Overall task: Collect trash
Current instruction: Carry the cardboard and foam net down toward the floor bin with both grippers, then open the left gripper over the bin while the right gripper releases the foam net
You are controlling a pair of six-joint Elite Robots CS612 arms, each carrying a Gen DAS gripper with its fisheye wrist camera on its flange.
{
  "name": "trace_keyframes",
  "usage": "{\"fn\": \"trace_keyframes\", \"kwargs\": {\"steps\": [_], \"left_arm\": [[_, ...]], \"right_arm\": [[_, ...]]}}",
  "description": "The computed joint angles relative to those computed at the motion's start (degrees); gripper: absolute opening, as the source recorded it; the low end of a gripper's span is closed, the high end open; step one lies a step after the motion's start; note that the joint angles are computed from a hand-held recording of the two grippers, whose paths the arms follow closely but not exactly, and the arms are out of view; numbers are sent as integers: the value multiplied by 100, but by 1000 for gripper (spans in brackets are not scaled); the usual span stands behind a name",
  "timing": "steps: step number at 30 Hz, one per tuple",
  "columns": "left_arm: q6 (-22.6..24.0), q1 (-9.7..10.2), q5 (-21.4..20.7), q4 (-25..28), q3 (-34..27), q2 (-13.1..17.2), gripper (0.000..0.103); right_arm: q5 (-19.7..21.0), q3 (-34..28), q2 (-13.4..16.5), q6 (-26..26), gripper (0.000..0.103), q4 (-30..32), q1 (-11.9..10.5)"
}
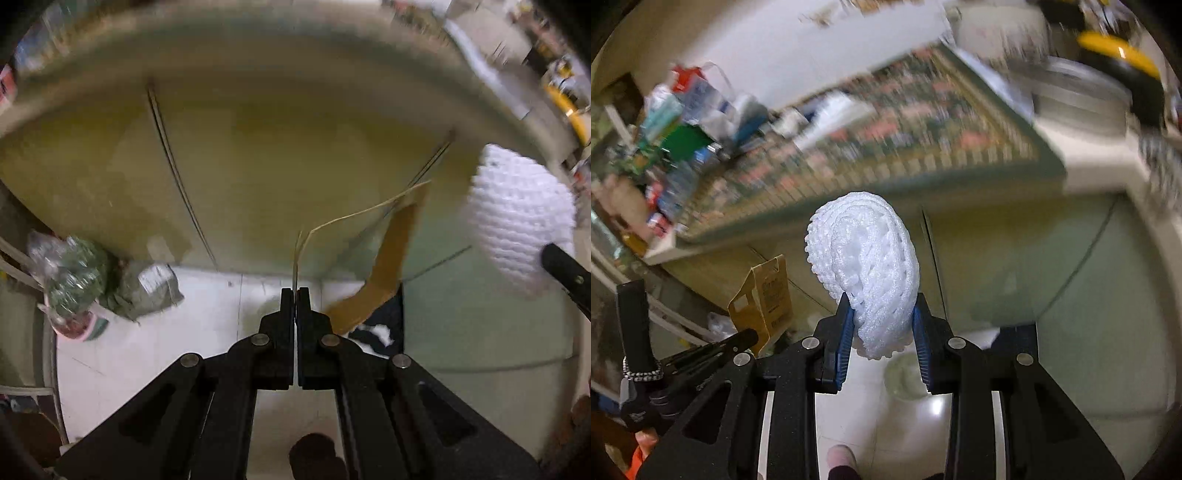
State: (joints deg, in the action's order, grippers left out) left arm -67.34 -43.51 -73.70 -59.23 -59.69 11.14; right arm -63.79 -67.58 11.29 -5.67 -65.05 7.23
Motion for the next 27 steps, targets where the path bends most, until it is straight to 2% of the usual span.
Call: {"fn": "trace_keyframes", "kwargs": {"steps": [5,11,16,21,22,24,26,27], "left_arm": [[124,162,-825,-366,-307,728,0],[112,256,-1400,-817,-457,1375,0],[98,320,-1703,-1127,-451,1744,0],[62,351,-1895,-1359,-325,1938,2],[92,363,-1938,-1368,-302,1970,4],[103,372,-1933,-1386,-259,1999,20],[107,385,-1915,-1436,-267,2044,29],[119,396,-1936,-1474,-291,2070,33]], "right_arm": [[-472,-249,488,282,28,37,123],[-920,-439,1057,426,28,-75,257],[-1024,-440,1422,358,28,-139,317],[-1124,-401,1690,287,30,-209,381],[-1158,-374,1713,272,32,-218,398],[-1055,-294,1759,237,35,-224,412],[-1097,-230,1779,218,37,-259,456],[-1094,-158,1766,177,41,-268,474]]}}
